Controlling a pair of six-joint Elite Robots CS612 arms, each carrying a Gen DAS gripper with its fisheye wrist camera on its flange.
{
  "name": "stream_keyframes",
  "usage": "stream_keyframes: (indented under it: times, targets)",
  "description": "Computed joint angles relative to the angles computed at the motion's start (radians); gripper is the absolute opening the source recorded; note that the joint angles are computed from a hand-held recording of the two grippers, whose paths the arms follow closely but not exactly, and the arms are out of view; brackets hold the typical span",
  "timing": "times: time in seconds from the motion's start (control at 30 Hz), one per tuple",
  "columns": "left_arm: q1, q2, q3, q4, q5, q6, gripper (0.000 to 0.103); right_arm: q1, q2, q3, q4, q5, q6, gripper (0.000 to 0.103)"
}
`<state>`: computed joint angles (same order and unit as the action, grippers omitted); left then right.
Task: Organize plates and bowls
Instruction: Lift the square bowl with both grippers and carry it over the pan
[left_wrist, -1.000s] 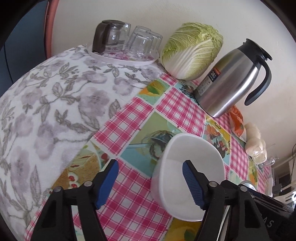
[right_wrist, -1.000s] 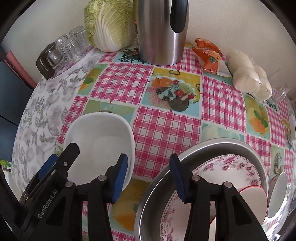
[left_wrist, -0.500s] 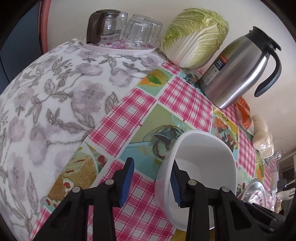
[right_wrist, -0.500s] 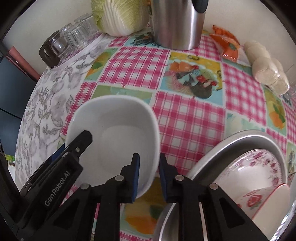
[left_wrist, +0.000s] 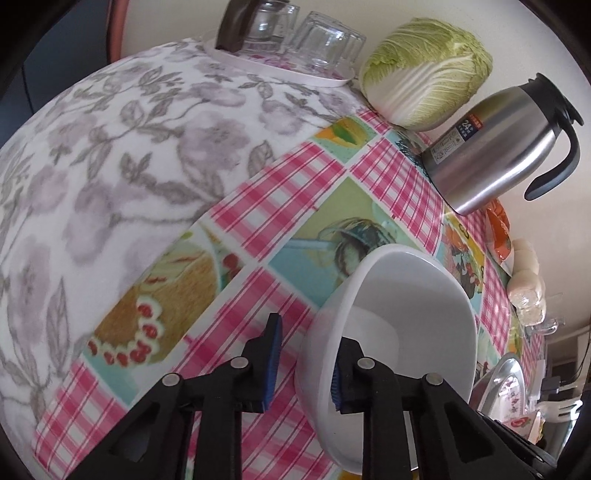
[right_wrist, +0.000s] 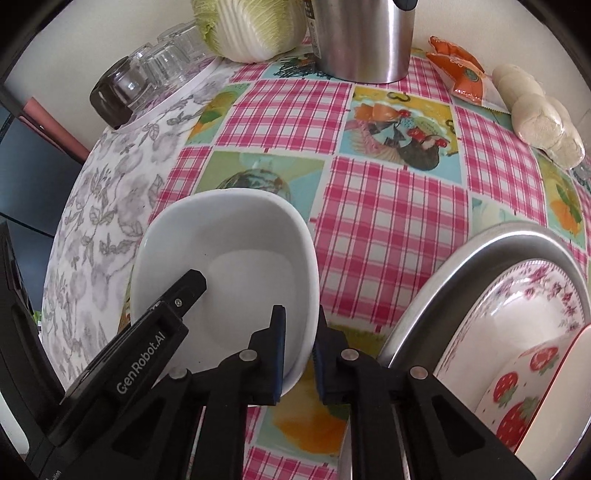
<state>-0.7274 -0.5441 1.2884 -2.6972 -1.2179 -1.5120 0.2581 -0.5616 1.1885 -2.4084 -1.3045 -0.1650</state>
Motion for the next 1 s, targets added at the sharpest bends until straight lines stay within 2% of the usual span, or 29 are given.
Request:
stream_keyframes:
  times: [0.17,0.23,0.5,0.77,1.0]
  targets:
    - [-0.017,-0.019,0.036,-0.002,0.001,-0.023,0.017,-0.003,-0.027,0.053,-0.01,0.024,-0.022,0.013]
    - [-0.022,-0.027,0.048,-0.001,-0.004,-0.025,0.011,-0.005,-0.039,0.076,-0.018,0.032,-0.034,0.013]
    - [-0.048,-0.062,0.07,0.067,0.012,-0.022,0.012,-0.02,-0.081,0.156,-0.05,0.078,-0.061,0.012]
    - [-0.088,-0.105,0.061,0.131,0.127,0.009,0.012,-0.051,-0.146,0.244,-0.15,0.151,-0.081,0.012]
    - [-0.126,-0.116,0.005,0.174,0.233,0.089,0.012,-0.099,-0.208,0.326,-0.275,0.215,-0.06,0.012]
